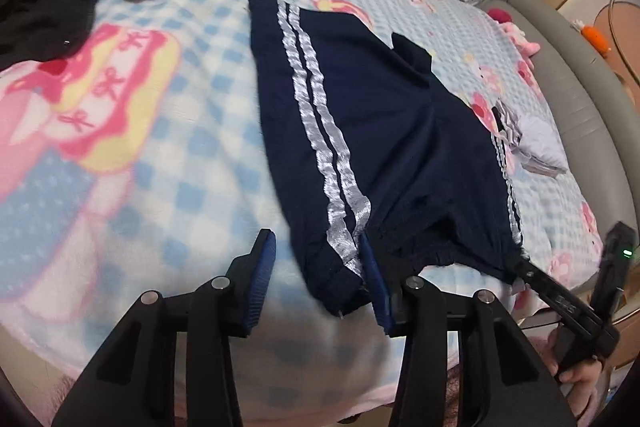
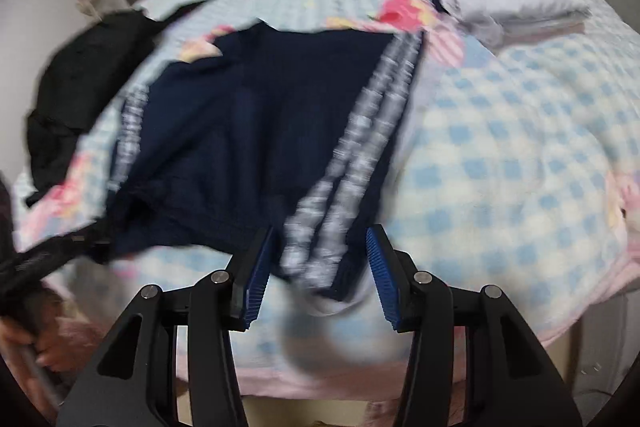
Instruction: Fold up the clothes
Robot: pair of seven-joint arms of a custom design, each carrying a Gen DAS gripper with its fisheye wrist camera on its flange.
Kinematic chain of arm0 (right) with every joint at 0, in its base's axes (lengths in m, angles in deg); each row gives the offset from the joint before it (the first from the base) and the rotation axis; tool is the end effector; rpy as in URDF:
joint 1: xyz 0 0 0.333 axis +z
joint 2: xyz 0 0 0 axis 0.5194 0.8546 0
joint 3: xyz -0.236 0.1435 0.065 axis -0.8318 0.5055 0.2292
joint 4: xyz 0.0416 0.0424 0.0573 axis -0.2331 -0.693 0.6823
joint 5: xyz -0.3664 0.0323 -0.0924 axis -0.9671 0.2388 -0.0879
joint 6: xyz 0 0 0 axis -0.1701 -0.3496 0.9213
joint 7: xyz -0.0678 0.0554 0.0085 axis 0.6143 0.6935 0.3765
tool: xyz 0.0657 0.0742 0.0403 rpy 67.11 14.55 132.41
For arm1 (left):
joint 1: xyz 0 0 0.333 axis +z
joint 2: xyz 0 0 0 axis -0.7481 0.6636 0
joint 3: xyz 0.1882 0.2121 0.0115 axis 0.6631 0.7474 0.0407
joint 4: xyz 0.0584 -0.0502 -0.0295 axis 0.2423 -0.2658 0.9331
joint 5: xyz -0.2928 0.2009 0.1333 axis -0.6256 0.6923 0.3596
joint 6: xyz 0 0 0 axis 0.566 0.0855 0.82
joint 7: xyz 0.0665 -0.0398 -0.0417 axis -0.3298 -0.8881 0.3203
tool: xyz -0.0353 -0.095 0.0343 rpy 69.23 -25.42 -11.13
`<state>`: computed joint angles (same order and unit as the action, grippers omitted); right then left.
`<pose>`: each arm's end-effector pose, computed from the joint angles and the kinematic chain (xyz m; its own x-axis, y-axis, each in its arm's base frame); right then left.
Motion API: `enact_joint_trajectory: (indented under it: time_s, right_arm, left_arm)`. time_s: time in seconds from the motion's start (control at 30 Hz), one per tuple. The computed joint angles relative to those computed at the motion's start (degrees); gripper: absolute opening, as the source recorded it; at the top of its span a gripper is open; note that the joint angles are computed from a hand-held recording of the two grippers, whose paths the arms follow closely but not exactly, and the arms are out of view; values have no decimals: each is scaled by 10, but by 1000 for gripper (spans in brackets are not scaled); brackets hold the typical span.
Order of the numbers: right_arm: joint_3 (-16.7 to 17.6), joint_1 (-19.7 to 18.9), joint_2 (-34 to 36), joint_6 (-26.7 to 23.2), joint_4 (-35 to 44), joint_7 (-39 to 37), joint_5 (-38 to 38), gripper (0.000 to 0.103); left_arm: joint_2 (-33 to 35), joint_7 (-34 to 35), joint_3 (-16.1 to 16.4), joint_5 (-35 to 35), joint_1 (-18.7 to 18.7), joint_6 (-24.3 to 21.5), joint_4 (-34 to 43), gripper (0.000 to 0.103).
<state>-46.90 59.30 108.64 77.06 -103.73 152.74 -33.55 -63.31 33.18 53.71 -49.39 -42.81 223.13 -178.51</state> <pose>0.6505 0.3189 0.4279 -0.1127 -0.9765 -0.1834 -0.8622 0.1879 -0.4704 0.6784 -0.0839 0.4056 0.0373 -0.9104 0.4121 -0.8701 -0.2324 -0.4346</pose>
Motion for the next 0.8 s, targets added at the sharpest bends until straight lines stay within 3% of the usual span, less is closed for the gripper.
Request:
enact_joint_trajectory:
  time_s: [0.07, 0.13, 0.27, 0.33, 0.4, 0.43, 0.6, 0.73, 0.8]
  right_arm:
    - [-1, -8, 7, -13, 6, 6, 11, 48]
    - [-7, -11, -5, 7, -17, 26, 14, 48]
    - [-27, -3, -72, 118, -125, 88, -17, 49]
    - [-4, -25, -97, 189, -170, 66, 8, 52]
    - [60, -79, -94, 214, -178, -23, 108, 53]
    - [75, -91, -88, 211, -174, -48, 145, 53]
    - [120, -130, -61, 221, -164, -124, 304, 55]
    - [188, -185, -74, 298, -202, -226, 473, 55]
    - [196, -192, -81, 315, -212, -254, 520, 55]
  left_arm:
    - [-9, 17, -9, -20, 13, 8, -13, 46]
    - [-15, 48, -26, -69, 34, 17, -23, 46]
    - [-30, 163, -71, -241, 95, 6, -46, 45]
    - [-20, 205, -77, -298, 108, -29, -33, 45]
    - [-9, 213, -68, -306, 99, -58, -17, 45]
    - [-4, 210, -60, -301, 90, -66, -11, 45]
    - [21, 200, -38, -328, 70, -96, 15, 45]
    - [19, 261, -55, -464, 105, -122, 1, 45]
    - [17, 247, -35, -449, 86, -122, 1, 45]
